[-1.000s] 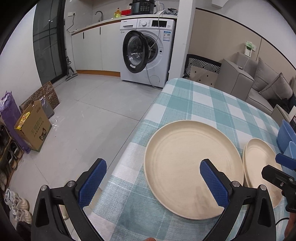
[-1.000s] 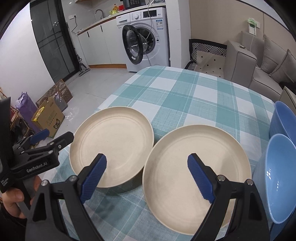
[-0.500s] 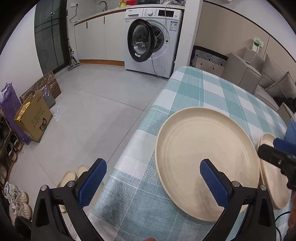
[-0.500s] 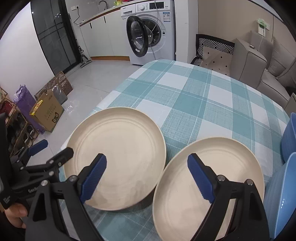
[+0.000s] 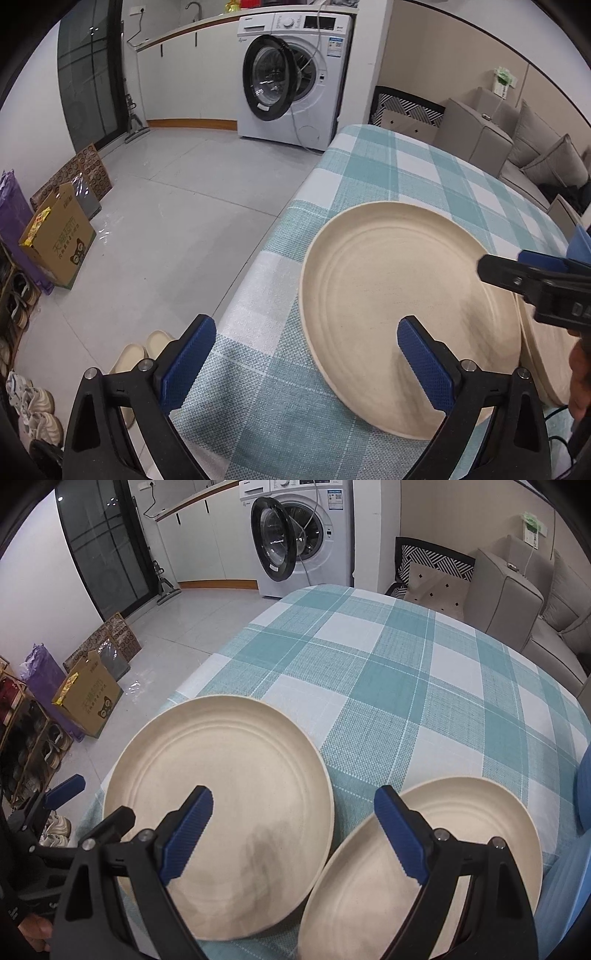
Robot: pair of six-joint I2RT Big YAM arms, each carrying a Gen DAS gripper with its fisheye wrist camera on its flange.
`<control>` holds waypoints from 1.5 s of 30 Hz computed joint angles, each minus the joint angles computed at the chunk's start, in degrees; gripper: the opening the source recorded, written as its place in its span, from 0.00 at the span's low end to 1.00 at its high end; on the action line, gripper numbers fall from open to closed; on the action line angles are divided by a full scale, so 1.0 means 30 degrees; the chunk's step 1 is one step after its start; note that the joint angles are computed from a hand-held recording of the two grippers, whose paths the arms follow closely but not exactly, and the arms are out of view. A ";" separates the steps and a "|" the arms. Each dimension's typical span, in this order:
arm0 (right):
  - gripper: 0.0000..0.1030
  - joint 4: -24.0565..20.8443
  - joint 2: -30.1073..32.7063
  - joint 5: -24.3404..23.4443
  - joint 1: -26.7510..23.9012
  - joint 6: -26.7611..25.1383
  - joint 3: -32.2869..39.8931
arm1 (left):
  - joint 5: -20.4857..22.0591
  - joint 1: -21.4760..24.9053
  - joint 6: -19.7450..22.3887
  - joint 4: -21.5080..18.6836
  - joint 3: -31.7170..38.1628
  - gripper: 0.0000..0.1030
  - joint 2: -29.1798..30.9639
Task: Organize plates and bowls
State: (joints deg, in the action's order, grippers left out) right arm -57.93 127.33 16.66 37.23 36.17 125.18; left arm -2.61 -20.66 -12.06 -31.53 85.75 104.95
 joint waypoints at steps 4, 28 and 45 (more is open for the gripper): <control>0.87 -0.0332 0.0484 -0.0094 -0.0083 -0.0069 0.0749 | 0.0675 0.0005 0.0185 -0.0079 0.0056 0.76 0.0070; 0.86 -0.2518 0.2497 0.0023 0.0088 -0.0908 0.4156 | 0.1414 0.0284 0.0445 -0.0506 -0.0045 0.68 0.0104; 0.89 -0.3105 0.3411 -0.2085 0.0060 -0.0880 0.5291 | 0.1234 0.0317 0.0640 -0.0823 0.0021 0.62 0.0104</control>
